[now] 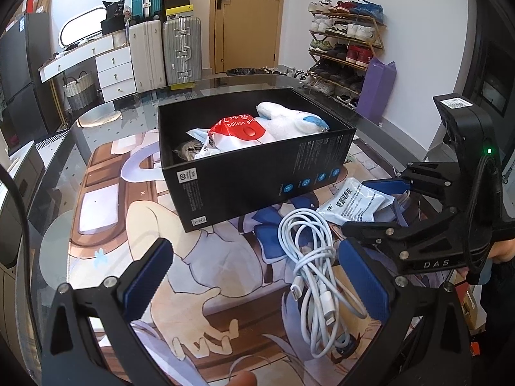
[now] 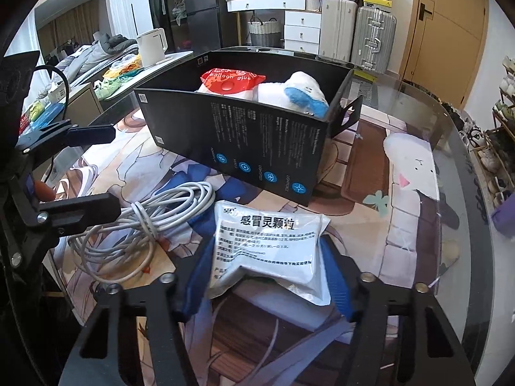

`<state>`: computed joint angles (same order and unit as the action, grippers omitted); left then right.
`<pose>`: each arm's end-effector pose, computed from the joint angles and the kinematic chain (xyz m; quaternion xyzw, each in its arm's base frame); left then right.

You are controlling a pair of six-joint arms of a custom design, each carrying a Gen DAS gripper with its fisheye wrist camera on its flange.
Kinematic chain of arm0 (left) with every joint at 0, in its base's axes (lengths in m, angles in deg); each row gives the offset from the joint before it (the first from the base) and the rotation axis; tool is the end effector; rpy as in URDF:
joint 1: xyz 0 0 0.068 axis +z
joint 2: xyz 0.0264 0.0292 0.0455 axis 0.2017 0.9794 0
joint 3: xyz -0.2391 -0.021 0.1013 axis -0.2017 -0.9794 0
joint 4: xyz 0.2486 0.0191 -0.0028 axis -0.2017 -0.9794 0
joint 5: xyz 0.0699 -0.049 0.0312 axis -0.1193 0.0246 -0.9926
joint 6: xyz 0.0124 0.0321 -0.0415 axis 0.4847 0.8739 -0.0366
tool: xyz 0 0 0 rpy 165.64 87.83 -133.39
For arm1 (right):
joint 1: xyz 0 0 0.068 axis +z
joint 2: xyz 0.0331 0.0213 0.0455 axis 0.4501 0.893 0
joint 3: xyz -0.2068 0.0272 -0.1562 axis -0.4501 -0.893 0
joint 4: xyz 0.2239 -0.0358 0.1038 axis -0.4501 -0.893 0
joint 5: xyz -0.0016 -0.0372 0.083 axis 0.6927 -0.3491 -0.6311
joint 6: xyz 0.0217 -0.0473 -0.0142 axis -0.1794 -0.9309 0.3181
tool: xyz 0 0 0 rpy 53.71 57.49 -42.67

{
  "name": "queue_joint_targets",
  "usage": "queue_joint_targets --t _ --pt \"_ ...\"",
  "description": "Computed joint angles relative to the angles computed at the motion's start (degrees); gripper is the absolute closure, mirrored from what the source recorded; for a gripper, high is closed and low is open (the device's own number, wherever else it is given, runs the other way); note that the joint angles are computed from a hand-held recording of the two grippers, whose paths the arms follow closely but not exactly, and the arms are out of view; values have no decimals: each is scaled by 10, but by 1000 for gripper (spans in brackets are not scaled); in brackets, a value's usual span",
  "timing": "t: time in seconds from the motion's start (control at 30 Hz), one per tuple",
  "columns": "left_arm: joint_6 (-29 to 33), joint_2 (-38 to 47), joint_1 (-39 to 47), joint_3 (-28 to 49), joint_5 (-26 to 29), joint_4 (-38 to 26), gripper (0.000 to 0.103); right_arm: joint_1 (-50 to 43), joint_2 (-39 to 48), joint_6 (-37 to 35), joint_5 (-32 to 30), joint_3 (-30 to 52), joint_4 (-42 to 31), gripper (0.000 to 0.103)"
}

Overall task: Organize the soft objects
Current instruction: 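Grasp the white cable bundle with the left gripper while the right grasps the printed pouch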

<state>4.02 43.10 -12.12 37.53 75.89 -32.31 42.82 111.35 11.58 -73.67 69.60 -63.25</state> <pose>0.2162 -0.0973 0.2413 0.1845 0.9045 -0.1125 0.3676 0.2298 0.0713 0.1987 -0.2306 0.9210 0.0829 0.3029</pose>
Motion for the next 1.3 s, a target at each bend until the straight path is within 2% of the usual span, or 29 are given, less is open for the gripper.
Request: queue_joint_targets --t 0.3,0.7,0.73,0.97,1.0,1.07,1.3 --pt "16 1 -8 0 15 -9 0 -16 -47 -13 -18 -5 -18 44" --pt "14 32 -65 -9 -32 -2 1 -17 -70 -16 -25 -4 -26 44" --pt "14 34 -66 -9 -30 -3 5 -17 -71 -16 -26 -4 -27 44" --pt "32 28 -72 -11 -3 -12 47 -13 -83 -13 -26 -10 -27 44" --pt "34 26 -69 -9 10 -16 50 -13 -84 -12 -25 -10 -28 44" --pt "36 22 -64 -9 20 -19 68 -12 -85 -11 -25 -11 -26 44" --pt "46 -1 -48 -9 44 -28 72 -11 -107 -10 -27 -11 -33 44"
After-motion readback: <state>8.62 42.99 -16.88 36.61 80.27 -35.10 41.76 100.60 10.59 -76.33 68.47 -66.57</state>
